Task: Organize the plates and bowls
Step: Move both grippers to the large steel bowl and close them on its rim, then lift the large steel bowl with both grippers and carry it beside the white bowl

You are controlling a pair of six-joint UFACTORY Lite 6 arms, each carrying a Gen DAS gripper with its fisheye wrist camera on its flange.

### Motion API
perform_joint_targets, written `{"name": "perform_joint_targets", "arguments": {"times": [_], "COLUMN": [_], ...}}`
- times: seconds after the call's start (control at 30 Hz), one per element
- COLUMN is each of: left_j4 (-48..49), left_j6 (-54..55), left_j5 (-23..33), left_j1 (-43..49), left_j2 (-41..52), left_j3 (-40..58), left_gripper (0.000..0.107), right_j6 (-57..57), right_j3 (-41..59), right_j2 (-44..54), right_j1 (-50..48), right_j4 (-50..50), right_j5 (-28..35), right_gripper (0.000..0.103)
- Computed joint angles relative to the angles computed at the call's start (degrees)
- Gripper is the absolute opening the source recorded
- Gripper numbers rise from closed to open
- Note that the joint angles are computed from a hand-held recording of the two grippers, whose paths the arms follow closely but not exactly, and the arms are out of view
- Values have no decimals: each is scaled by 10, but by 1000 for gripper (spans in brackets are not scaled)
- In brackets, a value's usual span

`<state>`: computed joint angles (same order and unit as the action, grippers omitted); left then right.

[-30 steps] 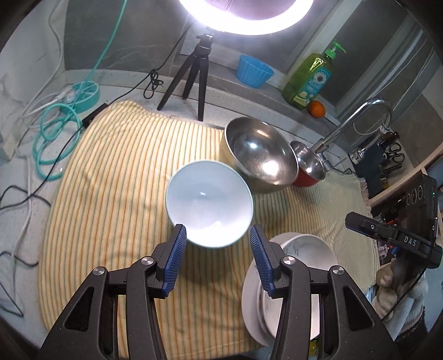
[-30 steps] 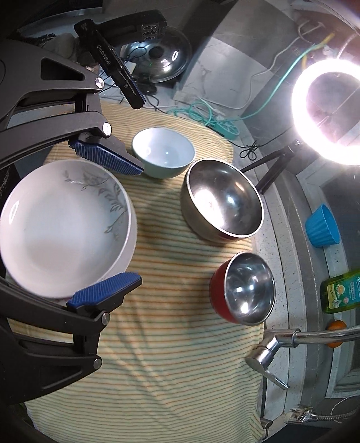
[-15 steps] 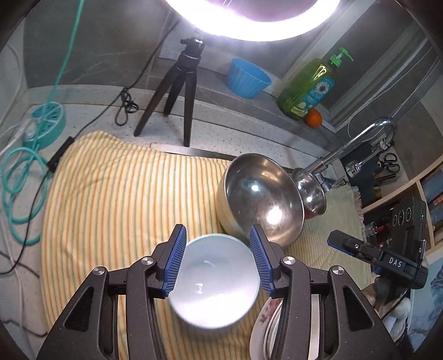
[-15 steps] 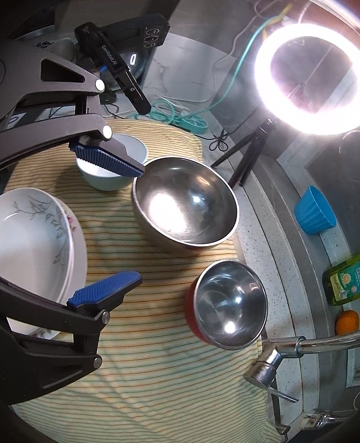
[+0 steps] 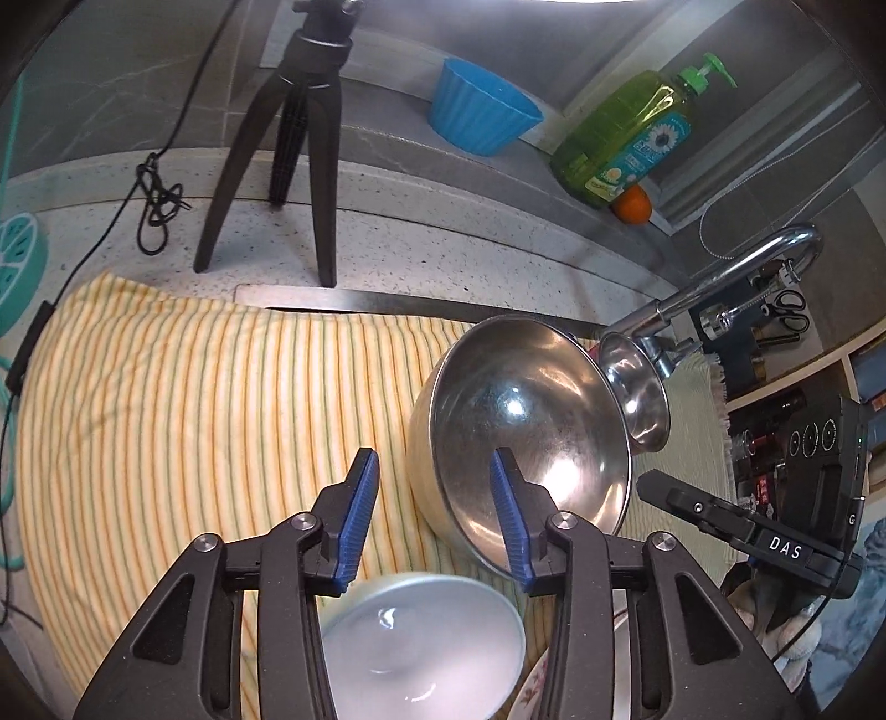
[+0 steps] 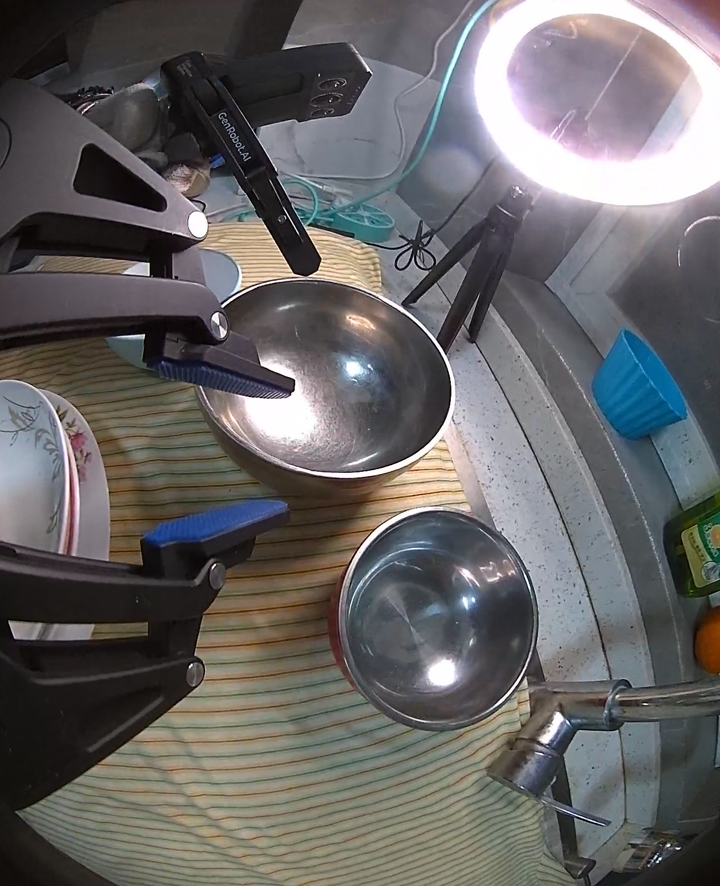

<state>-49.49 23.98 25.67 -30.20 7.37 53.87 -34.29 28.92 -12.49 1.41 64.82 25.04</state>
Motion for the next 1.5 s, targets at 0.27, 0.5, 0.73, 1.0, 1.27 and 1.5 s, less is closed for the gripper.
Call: {"name": "perform_joint_targets", "arguments": {"times": [0.27, 0.5, 0.73, 1.0, 1.27, 1.5], "left_j4": [6, 26, 55, 95, 179, 306], "left_j6": [-4, -25, -61, -110, -215, -369], "left_j5": [3, -4, -17, -30, -39, -28], "left_j1": [-7, -18, -30, -40, -50, -60], "left_j2": [52, 63, 58, 29, -71, -215], "left_j3": [37, 50, 52, 40, -6, -80], "left_gripper": [27, 23, 23, 23, 23, 23], "right_j6": [-26, -42, -40, -18, 35, 99], "right_j3": [28, 46, 50, 49, 45, 44], "right_j2": [55, 91, 91, 60, -6, -73], "right_j1": [5, 8, 8, 7, 24, 72], "right_j4": [17, 24, 14, -14, -66, -116], "right_j5": [-4, -8, -12, -5, 14, 31], "right_gripper": [26, 20, 19, 19, 19, 19]}}
